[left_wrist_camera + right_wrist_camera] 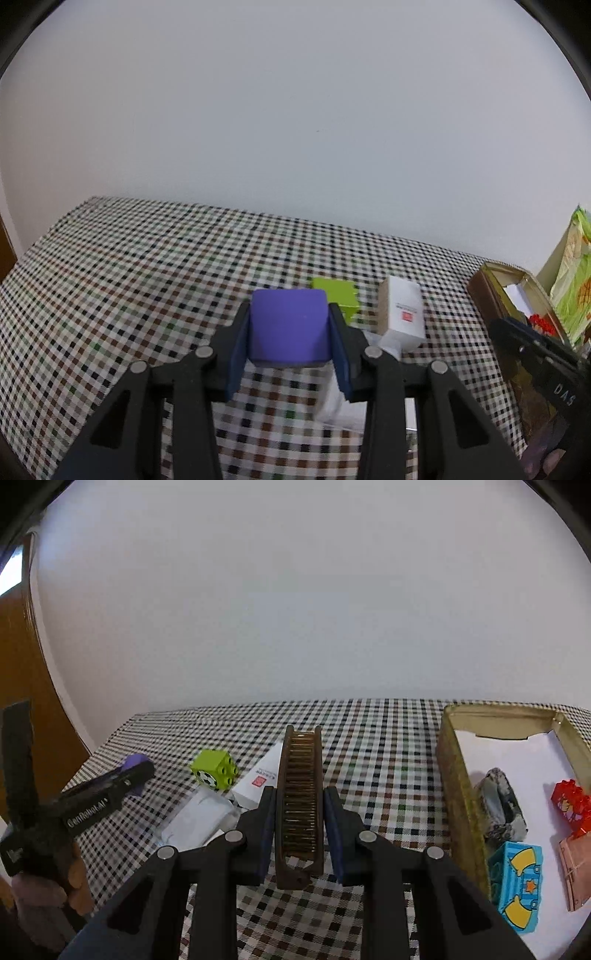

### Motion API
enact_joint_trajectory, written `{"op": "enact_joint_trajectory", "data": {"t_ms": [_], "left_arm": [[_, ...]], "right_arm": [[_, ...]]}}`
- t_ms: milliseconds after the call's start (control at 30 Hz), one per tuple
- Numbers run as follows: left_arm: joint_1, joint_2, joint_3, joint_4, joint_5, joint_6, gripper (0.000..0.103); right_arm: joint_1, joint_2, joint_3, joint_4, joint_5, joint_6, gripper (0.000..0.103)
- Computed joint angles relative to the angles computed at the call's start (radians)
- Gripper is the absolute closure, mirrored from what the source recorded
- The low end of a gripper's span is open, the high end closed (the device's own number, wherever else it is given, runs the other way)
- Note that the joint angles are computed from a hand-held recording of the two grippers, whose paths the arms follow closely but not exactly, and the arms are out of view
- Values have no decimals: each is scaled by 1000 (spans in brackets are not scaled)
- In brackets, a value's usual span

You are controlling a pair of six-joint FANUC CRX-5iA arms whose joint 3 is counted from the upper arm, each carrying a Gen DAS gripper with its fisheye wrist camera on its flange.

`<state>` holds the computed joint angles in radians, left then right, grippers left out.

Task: Organize rigid objects
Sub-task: 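Lift the brown comb with the right gripper while the left holds the purple cube, then place the purple cube in the gold tray while the right places the comb there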

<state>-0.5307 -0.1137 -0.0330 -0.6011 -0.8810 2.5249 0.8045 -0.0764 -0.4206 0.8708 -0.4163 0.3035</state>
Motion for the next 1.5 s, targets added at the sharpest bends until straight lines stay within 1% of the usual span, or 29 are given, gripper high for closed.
{"op": "enact_joint_trajectory", "data": {"t_ms": [100, 267, 333, 433, 467, 500, 667, 800, 833, 900, 1000, 1067, 1167, 1267, 1367, 1433, 1500], "left_arm": [[-45, 28, 35, -59, -38, 15, 64], [-86, 58, 70, -83, -47, 41, 64], [-98, 63, 77, -91, -41, 50, 64], [-111, 72, 89, -89, -19, 61, 64], [-115, 75, 92, -88, -13, 68, 64], [-119, 78, 94, -86, -4, 74, 64], [-148, 107, 129, -100, -10, 87, 64], [-175, 152, 180, -108, -19, 76, 64], [-183, 167, 197, -109, -20, 71, 64], [-190, 192, 227, -104, -18, 60, 64], [-206, 230, 277, -98, -10, 40, 64], [-221, 258, 318, -99, -15, 26, 64], [-226, 296, 364, -77, 2, -13, 64], [-235, 342, 417, -52, 11, -55, 64], [-249, 379, 461, -21, 18, -91, 64], [-256, 406, 487, 6, 26, -125, 64], [-258, 427, 511, 37, 28, -162, 64]], "right_arm": [[2, -39, -39, 55, 10, -40, 75], [-37, -67, -86, 161, 69, -125, 75], [-49, -102, -110, 169, 81, -121, 75], [-90, -127, -144, 245, 116, -172, 75], [-92, -146, -154, 248, 113, -171, 75], [-111, -138, -163, 302, 130, -222, 75], [-171, -166, -192, 355, 164, -262, 75], [-233, -197, -220, 349, 216, -265, 75], [-233, -215, -227, 316, 211, -239, 75], [-260, -234, -238, 306, 227, -230, 75], [-331, -263, -262, 380, 266, -298, 75], [-372, -277, -270, 389, 282, -315, 75], [-413, -287, -270, 329, 290, -279, 75], [-419, -287, -254, 213, 262, -170, 75], [-412, -284, -224, 54, 211, -13, 75], [-412, -280, -203, -25, 179, 65, 75], [-407, -267, -164, -162, 133, 197, 75]]}}
